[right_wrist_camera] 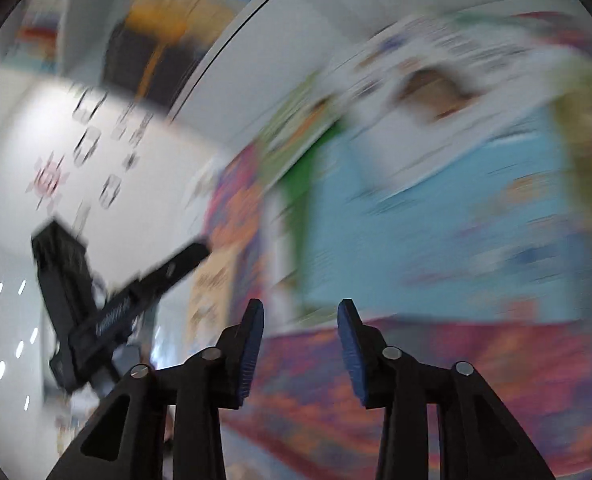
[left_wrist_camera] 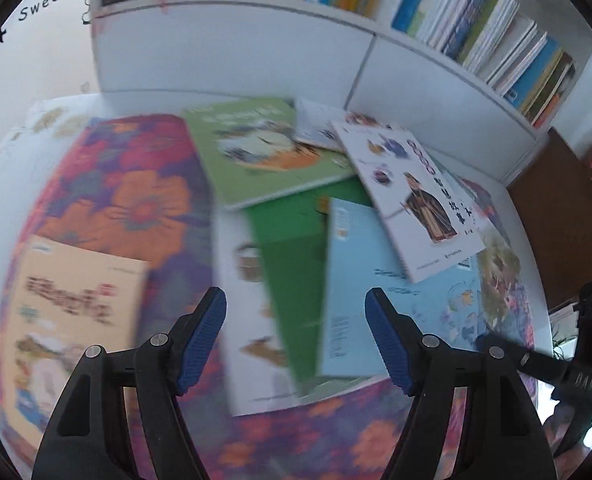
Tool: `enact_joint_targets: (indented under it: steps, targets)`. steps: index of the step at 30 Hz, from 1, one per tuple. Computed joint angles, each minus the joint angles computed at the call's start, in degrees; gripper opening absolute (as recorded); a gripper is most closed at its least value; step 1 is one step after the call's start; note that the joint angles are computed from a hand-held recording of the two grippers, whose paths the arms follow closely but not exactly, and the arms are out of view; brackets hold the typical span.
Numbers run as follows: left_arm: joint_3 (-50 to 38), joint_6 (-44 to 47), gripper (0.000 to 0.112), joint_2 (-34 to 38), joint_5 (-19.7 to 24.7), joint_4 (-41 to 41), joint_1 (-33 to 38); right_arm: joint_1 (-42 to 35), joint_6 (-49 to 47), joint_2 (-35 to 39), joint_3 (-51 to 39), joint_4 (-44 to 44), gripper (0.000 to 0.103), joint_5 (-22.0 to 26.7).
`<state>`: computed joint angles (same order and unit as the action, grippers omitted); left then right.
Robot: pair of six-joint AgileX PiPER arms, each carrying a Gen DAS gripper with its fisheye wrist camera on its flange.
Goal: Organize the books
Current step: 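Move the right gripper over the light-blue book on the pile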
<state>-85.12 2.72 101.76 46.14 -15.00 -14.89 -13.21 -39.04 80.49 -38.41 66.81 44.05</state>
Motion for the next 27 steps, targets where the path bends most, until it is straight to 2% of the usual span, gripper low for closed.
enact_joint_targets:
  steps: [2,4,6,8,10,12,13,15,18,20,24,27]
  targets:
    - [-1.1,-3.5,0.070,2.1,-1.4,1.4,-3.0,-5.5,-1.9,0.7,0.4,-0.5,0.037,0.3]
    - [-1.4,-8.1,0.070,3.6,-2.4,5.4,-5.6,-12.4,-7.6,3.8,0.7,2.1,0.037,2.0]
    - [-0.5,-15.2,0.070,4.7,-4.1,12.0,-7.6,-14.4,-10.0,6.2,1.7,3.3,0.037,0.6]
    - [0.7,-17.2,0.070,5.4,-5.3,12.7,-7.6,-15.7,-15.2,8.5,2.9,7.2,0.038,0.6]
    - [1.5,-15.6,0.070,5.9,-6.1,11.1,-7.0,-14.2,-18.0,7.3,4.5,9.7,0.038,-2.5]
    - [0.9,-9.5,0.071,7.1,-5.6,5.6,-5.9,-15.2,-23.9,8.3,5.9,13.8,0.041,0.1]
    - [1.6,-7.4,0.071,6.9,-7.0,3.8,-5.7,-15.1,-25.9,8.7,6.3,15.9,0.042,0.8]
    - [1.6,-2.2,0.075,7.4,-7.5,-0.2,-5.2,-18.0,-33.3,11.1,7.9,19.5,0.042,5.1]
    - [1.0,-0.7,0.075,7.8,-7.4,-0.1,-5.8,-21.7,-42.0,14.5,8.9,22.8,0.037,8.7]
    - [1.2,-1.9,0.075,7.8,-7.9,1.6,-6.6,-21.6,-42.8,13.3,9.0,21.9,0.037,6.9]
    - [1.2,-2.7,0.075,7.8,-8.4,4.2,-8.2,-15.5,-44.5,9.3,9.7,23.4,0.039,-1.7]
    - [1.6,-2.3,0.075,7.6,-8.9,4.4,-8.7,-14.4,-45.0,9.3,9.4,24.0,0.039,-2.9]
